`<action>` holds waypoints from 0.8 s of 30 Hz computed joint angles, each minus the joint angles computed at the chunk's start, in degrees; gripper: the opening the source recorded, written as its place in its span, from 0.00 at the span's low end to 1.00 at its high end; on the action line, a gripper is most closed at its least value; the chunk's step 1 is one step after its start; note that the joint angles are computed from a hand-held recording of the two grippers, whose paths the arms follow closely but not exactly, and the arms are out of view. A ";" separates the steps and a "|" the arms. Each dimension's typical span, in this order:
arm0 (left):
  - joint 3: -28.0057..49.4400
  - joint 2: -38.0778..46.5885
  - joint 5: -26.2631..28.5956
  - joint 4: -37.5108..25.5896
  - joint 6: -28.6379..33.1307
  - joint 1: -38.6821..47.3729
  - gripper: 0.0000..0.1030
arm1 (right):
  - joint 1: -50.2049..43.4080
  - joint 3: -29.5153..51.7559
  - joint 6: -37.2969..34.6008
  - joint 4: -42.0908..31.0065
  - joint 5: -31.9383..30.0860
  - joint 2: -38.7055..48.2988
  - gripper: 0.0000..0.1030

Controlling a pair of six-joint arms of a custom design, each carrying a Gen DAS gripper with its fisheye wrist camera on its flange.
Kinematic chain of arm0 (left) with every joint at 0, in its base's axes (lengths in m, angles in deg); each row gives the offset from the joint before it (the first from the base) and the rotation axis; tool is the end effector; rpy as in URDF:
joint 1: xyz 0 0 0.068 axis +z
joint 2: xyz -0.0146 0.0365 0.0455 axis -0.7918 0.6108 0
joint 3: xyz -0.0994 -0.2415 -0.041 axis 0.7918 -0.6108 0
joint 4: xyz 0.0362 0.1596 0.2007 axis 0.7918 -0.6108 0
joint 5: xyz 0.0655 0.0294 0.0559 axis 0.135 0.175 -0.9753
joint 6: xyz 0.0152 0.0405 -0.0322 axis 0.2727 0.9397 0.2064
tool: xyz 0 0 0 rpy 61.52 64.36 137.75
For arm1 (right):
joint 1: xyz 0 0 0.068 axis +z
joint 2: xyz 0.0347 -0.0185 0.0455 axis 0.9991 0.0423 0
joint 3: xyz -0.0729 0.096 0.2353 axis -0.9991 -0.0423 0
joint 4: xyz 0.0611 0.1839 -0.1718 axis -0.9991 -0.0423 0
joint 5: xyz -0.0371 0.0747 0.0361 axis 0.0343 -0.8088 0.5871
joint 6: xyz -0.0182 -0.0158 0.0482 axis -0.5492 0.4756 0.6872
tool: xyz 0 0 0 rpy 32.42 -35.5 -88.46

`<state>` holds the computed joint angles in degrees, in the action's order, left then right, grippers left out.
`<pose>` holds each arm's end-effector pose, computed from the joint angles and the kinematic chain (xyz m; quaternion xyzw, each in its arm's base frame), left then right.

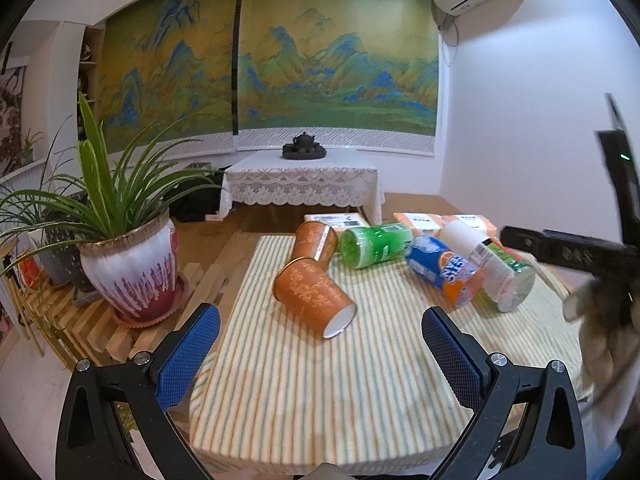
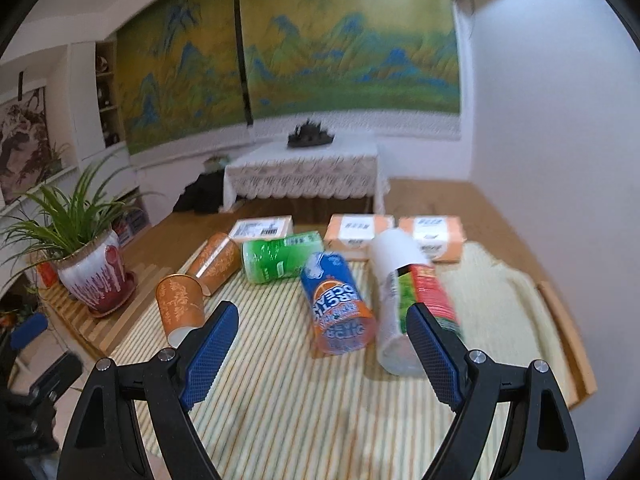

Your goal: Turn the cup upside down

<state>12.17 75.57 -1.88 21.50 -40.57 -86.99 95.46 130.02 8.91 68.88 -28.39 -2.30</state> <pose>0.2191 -0.1346 0.2523 0.0596 0.8490 -0.0445 0.5232 0.2505 0.0325 0.2670 0.0160 0.8777 0.0397 0.4772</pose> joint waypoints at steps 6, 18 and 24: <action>-0.32 1.38 2.28 0.97 0.62 3.71 0.99 | -3.75 16.12 -2.96 -4.55 -5.72 20.31 0.81; 0.19 5.18 7.27 3.61 1.00 10.12 0.99 | -2.93 48.27 -8.49 -24.74 -3.60 49.21 0.80; 0.49 6.20 8.67 4.22 1.33 11.21 0.99 | -1.45 54.54 -10.23 -29.98 0.73 55.41 0.80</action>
